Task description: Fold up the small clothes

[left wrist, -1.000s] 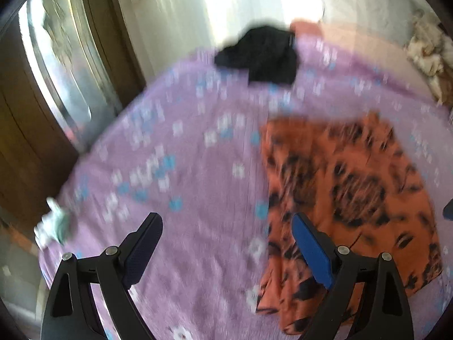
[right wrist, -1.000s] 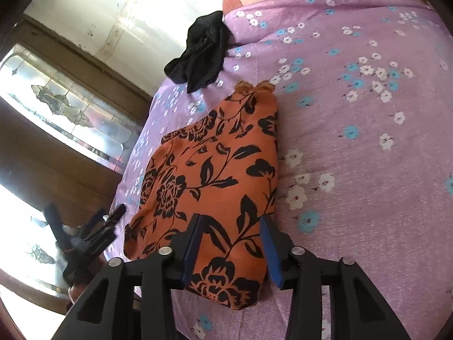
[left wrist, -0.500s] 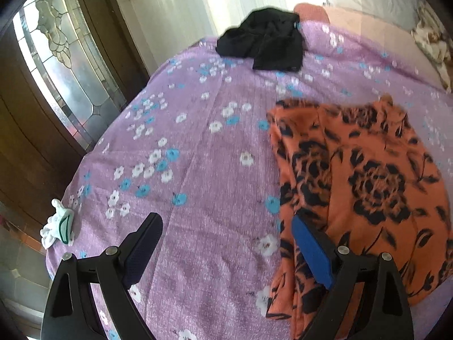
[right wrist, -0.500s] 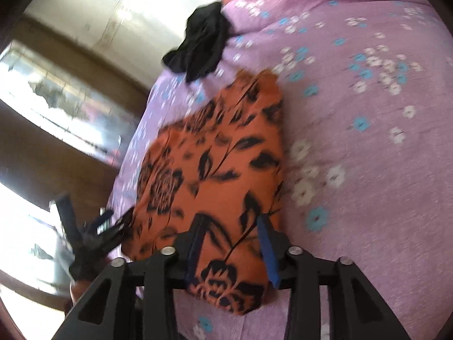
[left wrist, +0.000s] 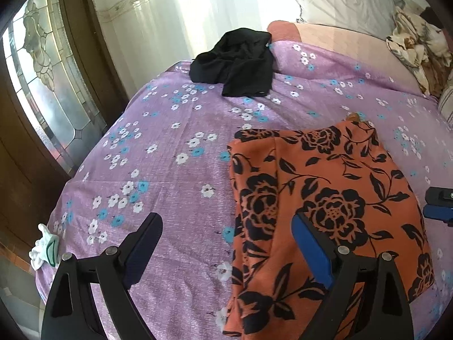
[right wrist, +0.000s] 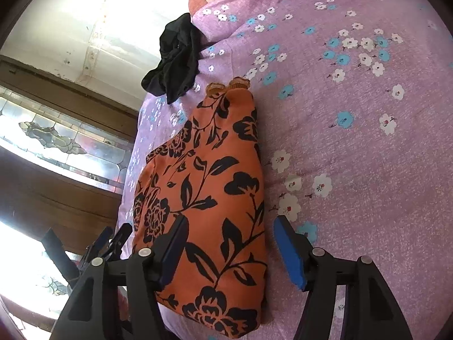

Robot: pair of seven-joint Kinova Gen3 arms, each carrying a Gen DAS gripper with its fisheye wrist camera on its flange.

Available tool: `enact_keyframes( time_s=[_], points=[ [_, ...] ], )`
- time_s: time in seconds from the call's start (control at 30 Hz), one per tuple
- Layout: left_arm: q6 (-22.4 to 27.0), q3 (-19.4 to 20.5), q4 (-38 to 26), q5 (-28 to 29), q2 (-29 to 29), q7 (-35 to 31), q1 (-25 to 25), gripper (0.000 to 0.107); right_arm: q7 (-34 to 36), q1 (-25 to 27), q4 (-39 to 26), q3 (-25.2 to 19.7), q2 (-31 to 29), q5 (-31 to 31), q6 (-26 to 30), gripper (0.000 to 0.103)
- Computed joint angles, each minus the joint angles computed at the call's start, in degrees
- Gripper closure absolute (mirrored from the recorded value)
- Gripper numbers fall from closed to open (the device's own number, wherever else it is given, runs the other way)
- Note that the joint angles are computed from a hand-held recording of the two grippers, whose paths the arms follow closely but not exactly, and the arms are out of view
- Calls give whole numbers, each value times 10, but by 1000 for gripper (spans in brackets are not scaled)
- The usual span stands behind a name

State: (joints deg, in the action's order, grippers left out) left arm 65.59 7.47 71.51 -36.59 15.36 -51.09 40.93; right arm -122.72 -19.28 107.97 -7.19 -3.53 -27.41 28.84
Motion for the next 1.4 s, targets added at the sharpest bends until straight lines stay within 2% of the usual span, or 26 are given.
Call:
enact_keyframes(
  time_s=[0.27, 0.47, 0.8, 0.9, 0.93, 0.97, 1.07, 1.17, 1.27, 1.4],
  points=[
    [4, -1, -10, 12, 5, -4, -2, 15, 21, 0, -2, 2, 6, -15, -1, 37],
    [4, -1, -14, 24, 7, -13, -6, 15, 8, 0, -6, -4, 9, 3, -2, 37],
    [6, -2, -26, 69, 15, -47, -24, 15, 17, -1, -15, -6, 23, 1, 0, 36],
    [-5, -45, -27, 116, 13, -74, -7, 15, 15, -1, -19, -8, 28, 7, 0, 36],
    [-7, -46, -27, 131, 12, -83, -13, 15, 16, -1, -21, -8, 30, 7, 0, 36],
    [-1, -38, -33, 152, 12, -98, -30, 15, 15, -1, -21, -9, 31, 8, -1, 35],
    [-10, 21, -29, 222, 9, -128, -110, 15, 15, -1, -23, -11, 36, 6, -5, 35],
    [-6, 85, -32, 292, 17, -150, -189, 15, 68, 4, -15, -5, 43, -50, -9, 34],
    [-2, 143, -29, 362, 27, -186, -269, 15, 118, 73, -5, -65, 59, -120, -17, 32],
    [16, 187, -34, 451, 54, -209, -342, 15, 202, 176, 16, -171, 68, -213, -62, 28]
  ],
)
